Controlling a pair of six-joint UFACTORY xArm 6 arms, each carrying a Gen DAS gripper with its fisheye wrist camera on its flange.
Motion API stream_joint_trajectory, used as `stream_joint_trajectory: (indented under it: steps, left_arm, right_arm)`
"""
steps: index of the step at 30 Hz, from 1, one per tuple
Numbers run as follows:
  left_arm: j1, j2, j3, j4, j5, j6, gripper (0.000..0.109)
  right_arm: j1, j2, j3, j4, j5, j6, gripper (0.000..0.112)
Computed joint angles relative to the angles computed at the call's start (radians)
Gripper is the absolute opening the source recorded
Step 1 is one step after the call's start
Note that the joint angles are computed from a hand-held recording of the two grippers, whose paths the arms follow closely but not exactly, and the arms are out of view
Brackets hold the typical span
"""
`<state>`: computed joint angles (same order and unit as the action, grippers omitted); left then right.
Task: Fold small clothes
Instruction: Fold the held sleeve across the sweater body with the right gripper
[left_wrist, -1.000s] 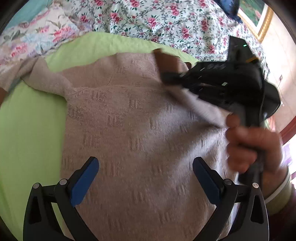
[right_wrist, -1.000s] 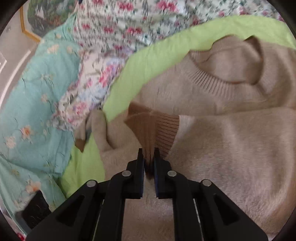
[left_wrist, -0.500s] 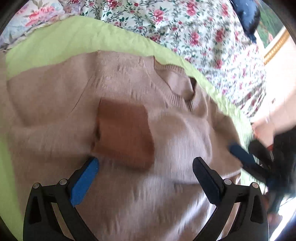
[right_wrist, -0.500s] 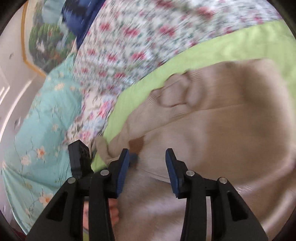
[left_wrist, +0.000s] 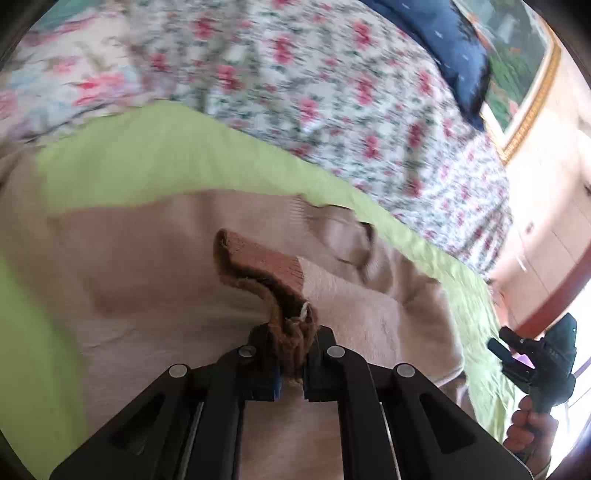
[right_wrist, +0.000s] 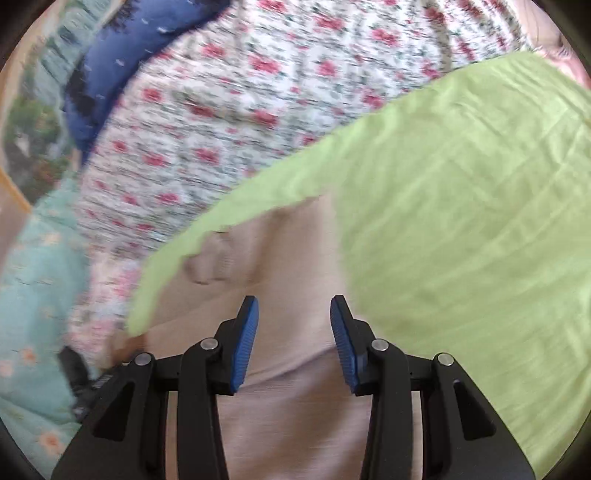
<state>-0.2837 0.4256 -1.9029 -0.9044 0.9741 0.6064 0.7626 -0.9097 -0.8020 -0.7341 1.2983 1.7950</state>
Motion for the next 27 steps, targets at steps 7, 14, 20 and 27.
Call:
stream_joint_trajectory:
  steps: [7,14,20,27]
  left_arm:
    - [0.018,0.055,-0.038,0.062,0.05,-0.06,0.008]
    - [0.006,0.002,0.038,0.051,0.01,-0.023,0.007]
    - [-0.019,-0.009,0.059,0.039,0.024,0.018,0.008]
    - [-0.023,-0.033,0.1,0.118,0.043,0.027,0.019]
  right_arm:
    - [-0.088,0.178,-0.086,0.231,0.11,-0.446,0.06]
    - [-0.154,0.222,-0.089,0.085,0.159,-0.42,0.06]
    - [-0.15,-0.009,0.014,0.136,0.208,-0.324,0.072]
    - [-0.023,-0.123,0.025,0.074,0.285,-0.199,0.073]
